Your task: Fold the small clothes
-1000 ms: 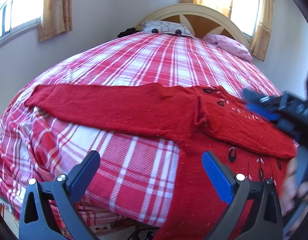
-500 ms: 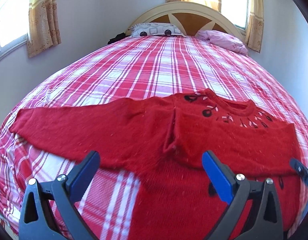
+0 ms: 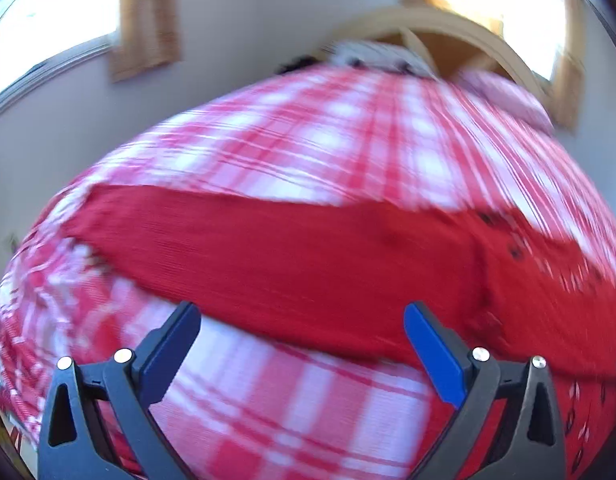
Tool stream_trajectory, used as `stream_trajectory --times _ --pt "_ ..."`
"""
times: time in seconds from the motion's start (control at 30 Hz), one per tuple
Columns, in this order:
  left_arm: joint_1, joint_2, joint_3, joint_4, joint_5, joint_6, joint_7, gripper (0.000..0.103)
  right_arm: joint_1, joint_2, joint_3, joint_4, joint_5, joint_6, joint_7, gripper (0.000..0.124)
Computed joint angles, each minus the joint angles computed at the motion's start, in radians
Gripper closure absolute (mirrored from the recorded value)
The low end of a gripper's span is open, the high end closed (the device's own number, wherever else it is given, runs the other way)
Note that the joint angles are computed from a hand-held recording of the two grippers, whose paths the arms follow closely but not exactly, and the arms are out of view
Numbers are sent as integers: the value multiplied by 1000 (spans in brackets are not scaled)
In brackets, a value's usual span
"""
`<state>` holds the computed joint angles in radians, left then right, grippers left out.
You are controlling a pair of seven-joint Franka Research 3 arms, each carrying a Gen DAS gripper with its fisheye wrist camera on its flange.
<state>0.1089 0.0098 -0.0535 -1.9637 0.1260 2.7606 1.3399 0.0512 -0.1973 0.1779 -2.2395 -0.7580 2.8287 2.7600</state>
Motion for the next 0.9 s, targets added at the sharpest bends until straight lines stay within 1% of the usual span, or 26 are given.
stream_trajectory --times 0.07,0.1,0.17,0.2,0.23,0.27,0.33,0.37,0.4,0.43,0.53,0.57,0.6,0.63,0.67,0.7,0.73,0.8,0.83,0.9 --pt "31 9 29 19 7 20 -70 0 -29 -31 18 -20 -57 66 94 65" --pt "48 20 44 34 13 27 -118 0 -41 -42 33 -19 -76 70 112 65" --pt "85 51 63 73 -34 32 -165 0 -47 -53 60 -3 -98 42 115 65" --pt "107 74 67 99 -85 28 -167 2 -41 -53 63 3 -95 35 104 65" --pt "126 98 70 130 -123 10 -180 7 -30 -52 63 9 -83 31 87 65" --pt "146 116 66 151 -170 -4 -174 10 -21 -51 61 12 -70 31 72 65" --pt "194 155 49 187 -288 -15 -135 19 -4 -48 61 17 -40 27 45 65" --pt "209 178 48 207 -312 -20 -141 20 2 -45 59 19 -27 30 34 65" --pt "211 194 51 222 -303 -32 -165 20 10 -43 58 20 -10 31 20 65" --pt "220 215 48 247 -308 -58 -176 20 15 -42 56 20 5 32 7 65" --pt "262 285 14 331 -377 -139 -144 22 25 -43 59 17 42 25 -22 65" --pt "263 292 14 335 -371 -120 -142 22 24 -45 64 18 44 19 -21 65" --pt "264 294 11 333 -364 -101 -135 26 24 -46 65 16 47 18 -22 65" --pt "276 300 -5 340 -383 -95 -106 39 25 -47 66 16 53 16 -25 65" --pt "292 304 -24 345 -418 -96 -72 48 26 -46 68 16 58 12 -26 65" --pt "312 311 -49 349 -470 -94 -26 68 27 -46 69 14 64 9 -28 65" --pt "333 317 -73 354 -526 -98 23 85 29 -48 67 10 71 8 -32 65" --pt "341 326 -82 355 -577 -97 61 92 30 -47 70 8 81 4 -30 65" --pt "341 326 -84 346 -595 -71 78 94 31 -48 69 5 86 6 -30 65" --pt "336 320 -78 335 -604 -58 87 95 35 -50 67 -1 103 11 -35 65"
